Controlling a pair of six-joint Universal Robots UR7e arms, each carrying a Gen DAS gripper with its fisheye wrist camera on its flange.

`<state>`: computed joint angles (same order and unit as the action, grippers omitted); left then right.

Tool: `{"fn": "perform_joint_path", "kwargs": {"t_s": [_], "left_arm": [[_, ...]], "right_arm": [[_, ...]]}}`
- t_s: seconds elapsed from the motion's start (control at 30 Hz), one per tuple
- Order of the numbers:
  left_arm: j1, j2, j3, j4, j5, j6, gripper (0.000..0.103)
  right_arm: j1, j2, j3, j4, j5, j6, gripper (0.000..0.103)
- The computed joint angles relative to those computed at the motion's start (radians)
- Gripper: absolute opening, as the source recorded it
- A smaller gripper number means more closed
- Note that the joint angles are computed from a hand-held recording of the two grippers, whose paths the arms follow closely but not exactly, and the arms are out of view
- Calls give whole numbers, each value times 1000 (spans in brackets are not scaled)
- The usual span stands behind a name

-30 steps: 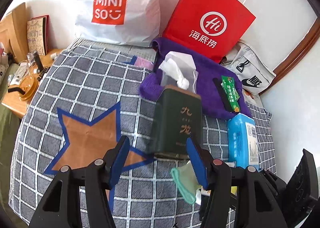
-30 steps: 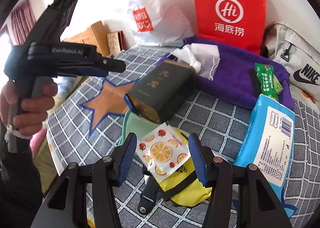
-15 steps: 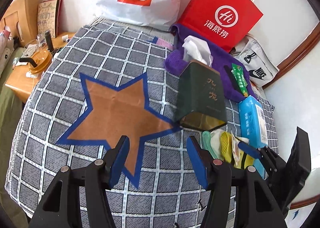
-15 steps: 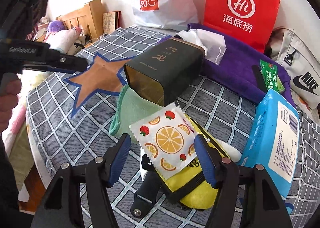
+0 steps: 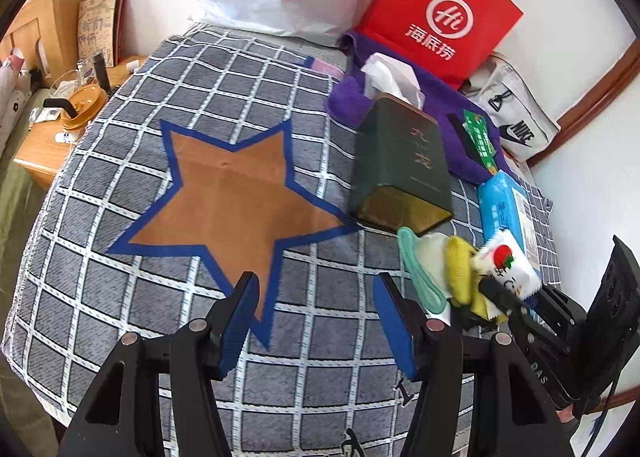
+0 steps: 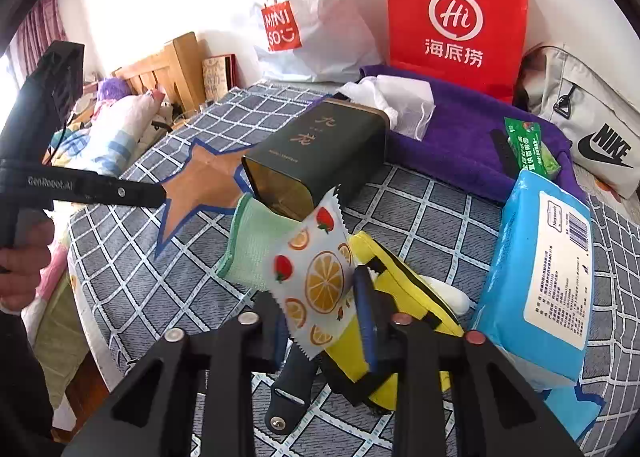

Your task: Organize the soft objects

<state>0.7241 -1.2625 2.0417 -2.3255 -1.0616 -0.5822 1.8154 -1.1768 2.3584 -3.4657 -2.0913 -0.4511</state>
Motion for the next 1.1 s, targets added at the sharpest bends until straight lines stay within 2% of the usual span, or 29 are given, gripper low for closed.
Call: {"fn": "perform_joint_path", "kwargs": {"t_s": [0.03,0.3,0.57,0.83,0.97,1.0,1.1], "left_arm": [[-6,3,1,-1,-2,1,57],[-53,26,27,-34,-19,7,57],[-76,97,30,-132,-45,29,57],[-50,178,2,-200,-57,-3,57],[-39,207,-6,-237,-74,9,55],[-38,212,-7,-244,-75,13,54],[-36,224,-13,-249,-81,28,40]], "right_arm": [[1,-6,2,5,-2,4,9],[-9,-78,74,-71,27,19,4],[-62,-194,198,-150,90,49,3],[-104,-331,311,-205,135,52,3],[-132,-351,342,-212,103,63,3],[-147,-346,349,-222,93,67,3],[-175,-324,356,-250,63,73,3]]}}
